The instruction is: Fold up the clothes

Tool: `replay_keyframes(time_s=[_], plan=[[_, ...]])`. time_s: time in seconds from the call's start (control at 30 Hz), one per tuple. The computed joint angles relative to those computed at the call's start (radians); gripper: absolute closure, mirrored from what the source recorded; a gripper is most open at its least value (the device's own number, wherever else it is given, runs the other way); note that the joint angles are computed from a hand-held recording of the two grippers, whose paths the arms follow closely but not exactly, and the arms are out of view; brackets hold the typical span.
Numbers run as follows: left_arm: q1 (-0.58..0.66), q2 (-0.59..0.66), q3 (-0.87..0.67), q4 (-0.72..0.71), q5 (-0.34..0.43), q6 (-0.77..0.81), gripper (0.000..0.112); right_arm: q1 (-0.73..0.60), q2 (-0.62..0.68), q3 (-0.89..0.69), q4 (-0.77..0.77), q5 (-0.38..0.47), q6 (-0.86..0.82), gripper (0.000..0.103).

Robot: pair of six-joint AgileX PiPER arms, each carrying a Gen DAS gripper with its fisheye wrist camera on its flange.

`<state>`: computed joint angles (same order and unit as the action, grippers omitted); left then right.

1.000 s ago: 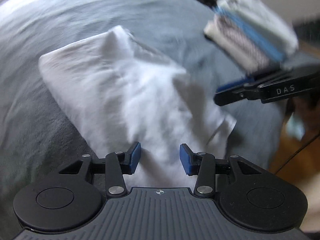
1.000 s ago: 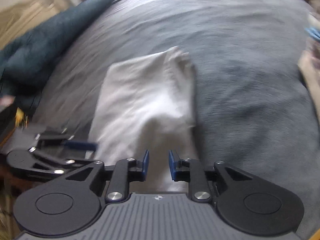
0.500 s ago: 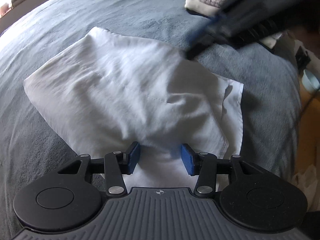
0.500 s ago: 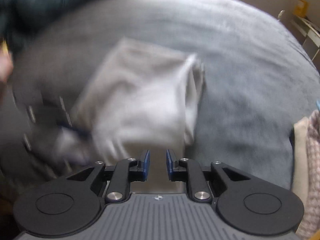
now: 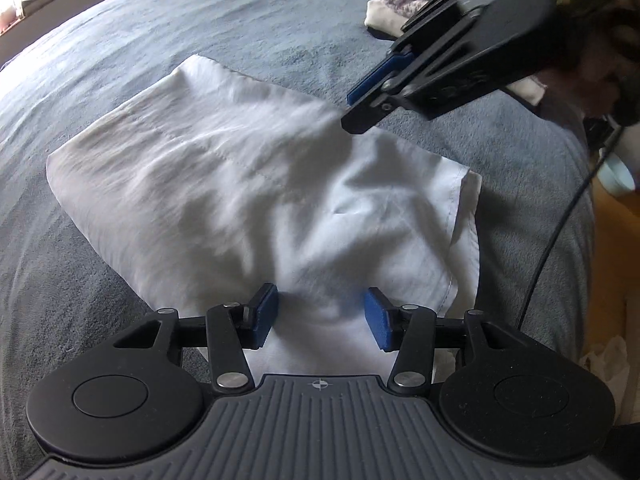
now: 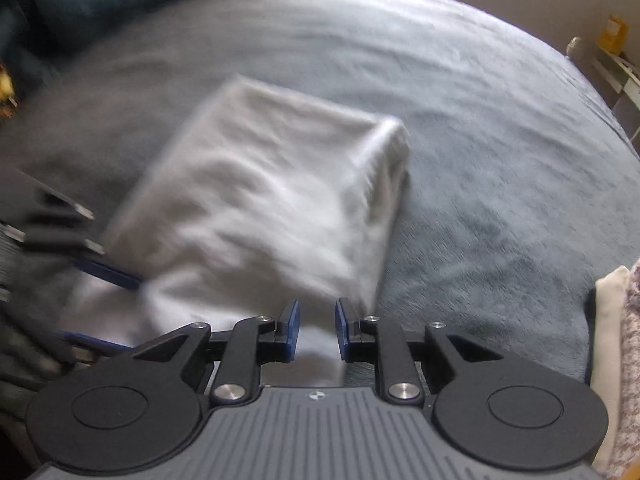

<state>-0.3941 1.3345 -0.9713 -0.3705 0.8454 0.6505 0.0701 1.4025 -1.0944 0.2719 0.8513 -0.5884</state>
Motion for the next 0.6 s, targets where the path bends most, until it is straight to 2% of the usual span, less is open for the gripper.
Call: replay_keyframes(time_s=[0.1,0.2,0.27,0.37,0.47,0.6], plan=[[-0.003,-0.001,0.003,-0.001,-0.005,-0.005,0.064,0.015,-0.041,0.044,0.033,0.025,-0.079,0.082],[-0.007,-0.001,0.007,-0.003,-0.01,-0.01,0.064,0.036,-0.017,0.123,-0.079,-0.026,-0.052,0.082],[-0.012,-0.006,0.006,0.005,-0.016,-0.024,0.064,-0.022,-0.01,0.147,-0.058,-0.042,-0.044,0.084],[-0.005,-0.035,0.002,0.004,-0.019,-0.051,0.064,-0.054,-0.054,0.124,-0.109,-0.015,0.03,0.084],[0.014,-0.082,-0.01,-0.003,0.005,-0.041,0.064,-0.096,-0.124,0.105,-0.108,0.041,-0.005,0.084],[0.052,-0.118,-0.029,-0.076,0.065,0.006,0.064,-0.14,-0.191,0.103,-0.019,0.091,-0.099,0.084]])
